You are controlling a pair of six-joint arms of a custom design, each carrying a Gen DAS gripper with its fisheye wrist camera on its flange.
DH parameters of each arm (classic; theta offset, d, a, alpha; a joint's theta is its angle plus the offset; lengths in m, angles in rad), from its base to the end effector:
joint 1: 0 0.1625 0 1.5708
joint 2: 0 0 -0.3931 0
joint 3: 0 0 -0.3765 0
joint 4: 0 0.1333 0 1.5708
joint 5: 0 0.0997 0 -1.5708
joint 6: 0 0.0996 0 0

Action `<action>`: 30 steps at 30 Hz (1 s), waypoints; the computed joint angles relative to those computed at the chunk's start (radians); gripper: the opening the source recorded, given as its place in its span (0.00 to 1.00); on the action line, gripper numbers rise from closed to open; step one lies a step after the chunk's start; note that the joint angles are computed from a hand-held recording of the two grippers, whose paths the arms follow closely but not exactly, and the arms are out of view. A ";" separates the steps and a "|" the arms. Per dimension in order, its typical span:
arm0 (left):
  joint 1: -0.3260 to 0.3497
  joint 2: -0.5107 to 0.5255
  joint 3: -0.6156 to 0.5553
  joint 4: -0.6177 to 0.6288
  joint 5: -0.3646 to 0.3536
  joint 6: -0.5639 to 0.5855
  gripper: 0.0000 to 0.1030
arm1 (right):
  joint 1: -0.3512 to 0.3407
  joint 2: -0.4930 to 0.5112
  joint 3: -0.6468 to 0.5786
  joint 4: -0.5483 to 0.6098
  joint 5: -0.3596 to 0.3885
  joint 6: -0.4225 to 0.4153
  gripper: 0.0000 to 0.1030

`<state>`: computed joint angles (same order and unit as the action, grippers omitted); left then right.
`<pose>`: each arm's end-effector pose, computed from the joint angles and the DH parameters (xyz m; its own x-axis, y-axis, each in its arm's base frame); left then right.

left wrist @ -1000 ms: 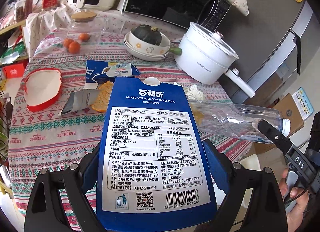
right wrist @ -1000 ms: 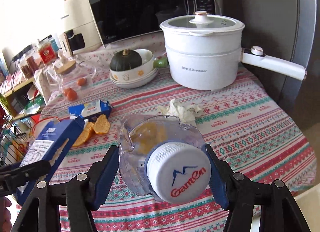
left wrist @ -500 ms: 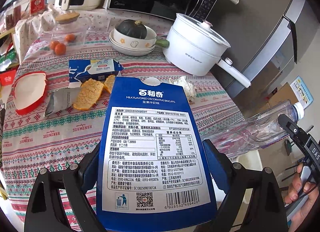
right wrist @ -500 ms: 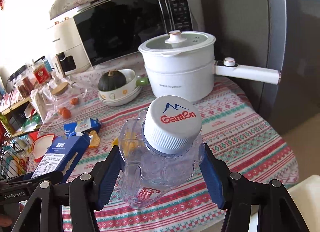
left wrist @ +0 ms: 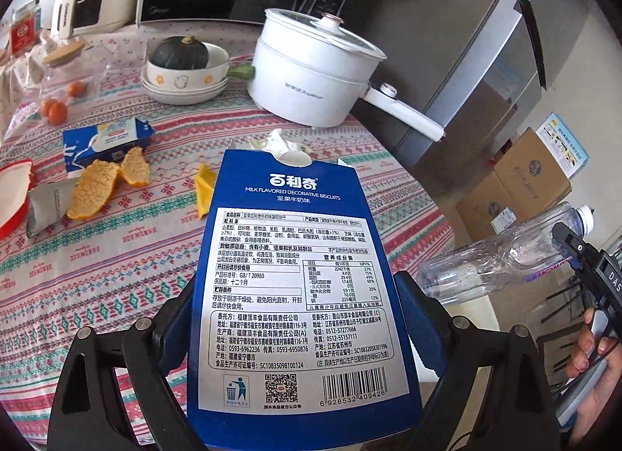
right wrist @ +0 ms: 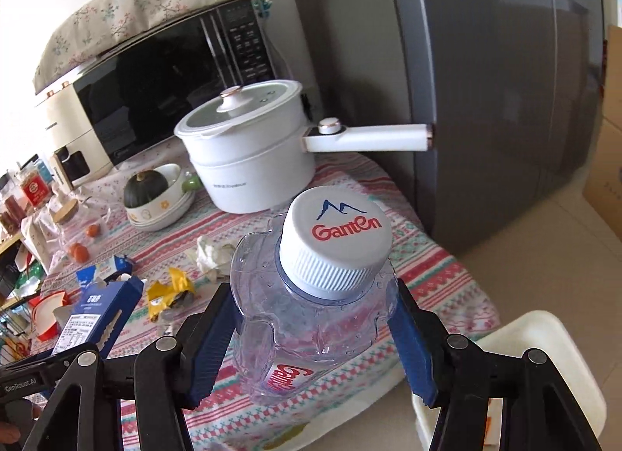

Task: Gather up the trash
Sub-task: 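Carry the water bottle and biscuit box over the white bin, then open the right tool to drop the water bottle into the bin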

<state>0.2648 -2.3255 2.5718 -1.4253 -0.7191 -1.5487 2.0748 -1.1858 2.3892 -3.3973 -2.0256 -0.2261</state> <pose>-0.1028 -0.2436 0.2584 -0.8895 -0.2261 -0.3971 0.1246 0.7161 -0.6868 0.2793 -0.3211 0.1610 -0.7994 -0.3635 0.4785 -0.5863 0.6461 -0.4887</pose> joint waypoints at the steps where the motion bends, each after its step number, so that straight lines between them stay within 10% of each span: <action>1: 0.008 0.025 0.013 -0.068 0.002 0.036 0.91 | -0.013 -0.024 0.011 0.002 -0.005 -0.006 0.64; 15: 0.119 0.715 0.047 -1.031 -0.094 0.481 0.91 | -0.268 -0.271 0.138 0.042 -0.094 -0.165 0.65; 30: 0.218 1.270 -0.094 -1.524 -0.216 0.686 0.91 | -0.527 -0.372 0.164 0.182 -0.075 -0.184 0.67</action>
<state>0.4823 -1.0554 2.4778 -2.9496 -0.9348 -0.8629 1.5473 -1.5583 2.5535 -3.2153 -2.1006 -0.4099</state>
